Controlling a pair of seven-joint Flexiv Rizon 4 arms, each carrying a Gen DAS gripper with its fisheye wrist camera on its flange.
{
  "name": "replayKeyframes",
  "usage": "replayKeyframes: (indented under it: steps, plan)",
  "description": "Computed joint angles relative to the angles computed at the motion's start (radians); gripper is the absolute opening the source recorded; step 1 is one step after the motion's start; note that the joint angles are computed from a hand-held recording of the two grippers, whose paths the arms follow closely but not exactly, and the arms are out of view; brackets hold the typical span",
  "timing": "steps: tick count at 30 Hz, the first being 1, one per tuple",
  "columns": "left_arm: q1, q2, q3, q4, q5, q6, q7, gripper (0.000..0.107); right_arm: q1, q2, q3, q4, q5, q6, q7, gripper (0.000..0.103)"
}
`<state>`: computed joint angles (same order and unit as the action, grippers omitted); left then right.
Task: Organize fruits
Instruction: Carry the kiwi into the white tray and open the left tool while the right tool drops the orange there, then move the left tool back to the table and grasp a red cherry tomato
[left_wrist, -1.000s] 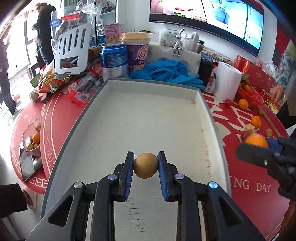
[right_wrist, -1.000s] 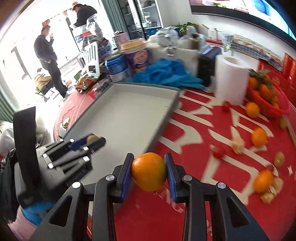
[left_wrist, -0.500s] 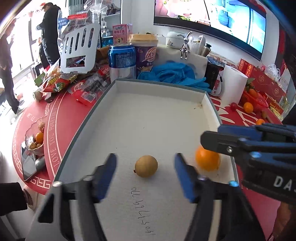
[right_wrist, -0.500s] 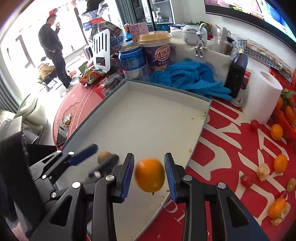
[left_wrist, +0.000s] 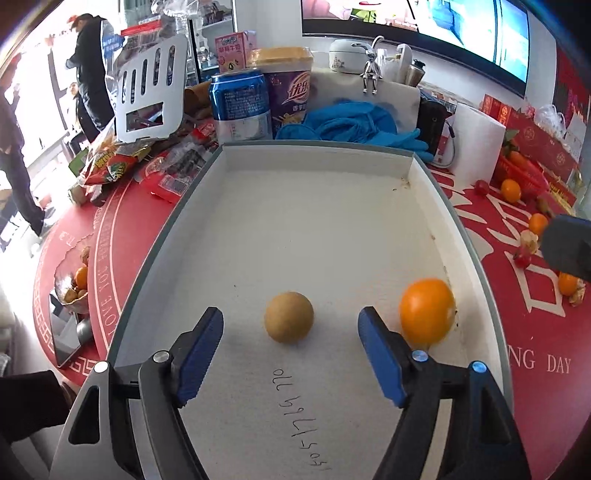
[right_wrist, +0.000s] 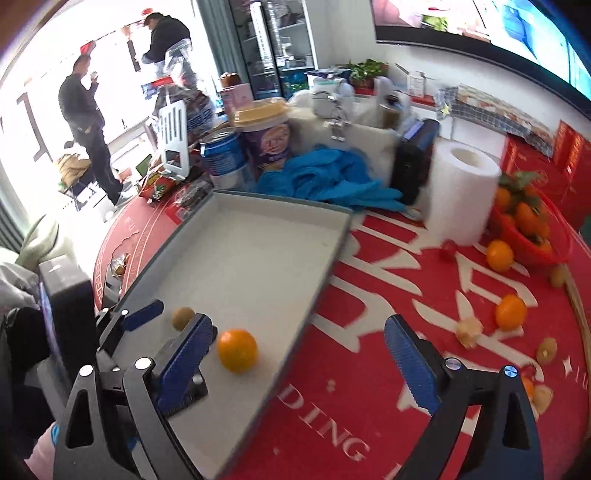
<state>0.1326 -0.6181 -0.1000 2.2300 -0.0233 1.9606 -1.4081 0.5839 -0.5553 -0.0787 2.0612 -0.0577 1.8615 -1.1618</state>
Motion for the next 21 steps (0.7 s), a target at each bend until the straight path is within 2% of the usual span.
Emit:
replayKeyframes:
  steps: [2, 9, 17, 21]
  plan:
    - [-0.051, 0.005, 0.043, 0.004, -0.023, 0.012, 0.006, 0.08, -0.02, 0.01, 0.013, 0.019, 0.006, 0.002, 0.007, 0.095]
    - [-0.131, 0.035, 0.097, 0.017, -0.074, 0.027, 0.024, 0.081, -0.061, 0.036, 0.023, 0.08, 0.029, 0.018, 0.022, 0.095]
    - [-0.276, 0.051, 0.177, 0.023, -0.168, 0.026, 0.094, 0.083, -0.171, 0.038, 0.095, 0.116, 0.016, 0.057, 0.034, 0.095]
    - [-0.324, 0.056, 0.192, 0.022, -0.214, 0.012, 0.122, 0.084, -0.219, 0.035, 0.125, 0.134, 0.003, 0.075, 0.041, 0.095]
